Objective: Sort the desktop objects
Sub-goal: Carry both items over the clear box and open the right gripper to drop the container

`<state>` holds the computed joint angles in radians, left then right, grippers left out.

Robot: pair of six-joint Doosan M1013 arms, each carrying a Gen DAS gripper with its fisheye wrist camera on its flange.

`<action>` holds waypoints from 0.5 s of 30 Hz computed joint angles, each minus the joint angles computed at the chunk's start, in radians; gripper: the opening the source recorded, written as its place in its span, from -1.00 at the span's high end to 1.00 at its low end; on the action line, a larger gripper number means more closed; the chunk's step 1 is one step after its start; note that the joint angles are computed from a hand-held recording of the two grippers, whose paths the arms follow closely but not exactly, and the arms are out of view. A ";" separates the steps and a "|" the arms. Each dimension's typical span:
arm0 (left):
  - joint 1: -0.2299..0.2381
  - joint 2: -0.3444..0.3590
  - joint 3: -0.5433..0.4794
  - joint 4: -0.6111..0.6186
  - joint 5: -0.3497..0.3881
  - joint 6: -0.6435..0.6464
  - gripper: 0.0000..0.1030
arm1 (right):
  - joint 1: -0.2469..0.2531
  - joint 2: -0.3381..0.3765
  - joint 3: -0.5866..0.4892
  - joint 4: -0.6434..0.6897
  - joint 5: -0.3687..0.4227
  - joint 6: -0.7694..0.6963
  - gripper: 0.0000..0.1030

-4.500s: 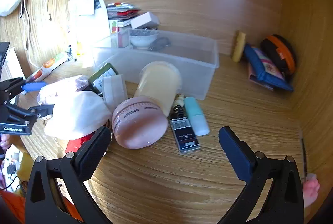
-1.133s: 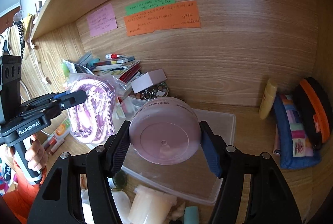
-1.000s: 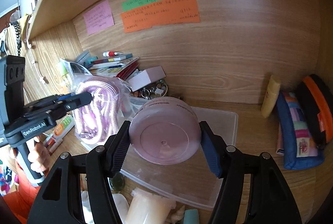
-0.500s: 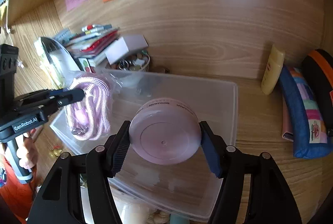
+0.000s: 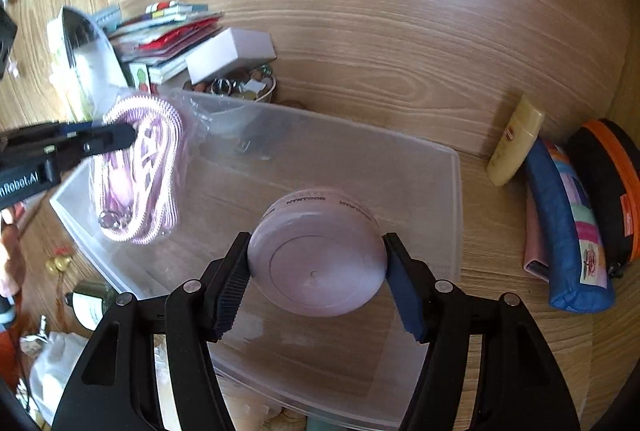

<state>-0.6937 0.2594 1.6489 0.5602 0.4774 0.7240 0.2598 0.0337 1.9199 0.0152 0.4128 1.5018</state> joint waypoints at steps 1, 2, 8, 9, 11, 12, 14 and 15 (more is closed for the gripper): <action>-0.001 0.000 0.000 0.008 0.001 -0.005 0.61 | -0.003 0.000 0.000 0.016 0.003 -0.012 -0.18; -0.001 0.001 0.000 0.012 0.002 -0.007 0.61 | -0.009 0.000 -0.002 0.056 0.009 -0.051 -0.18; -0.005 0.000 0.005 0.037 0.001 -0.024 0.29 | -0.009 -0.001 0.004 0.074 -0.006 -0.066 -0.18; -0.004 -0.001 0.006 0.042 0.000 -0.030 0.25 | -0.006 -0.002 0.006 0.056 -0.011 -0.053 -0.18; -0.004 -0.005 0.011 0.057 -0.008 -0.049 0.19 | 0.002 -0.005 0.010 0.001 -0.026 -0.010 -0.19; -0.005 -0.007 0.013 0.068 -0.009 -0.060 0.14 | 0.006 -0.007 0.012 -0.018 -0.031 0.001 -0.20; -0.006 -0.010 0.016 0.090 -0.011 -0.081 0.05 | 0.009 -0.009 0.015 -0.038 -0.041 0.011 -0.20; -0.006 -0.011 0.018 0.101 -0.012 -0.093 0.01 | 0.011 -0.011 0.017 -0.058 -0.046 0.026 -0.23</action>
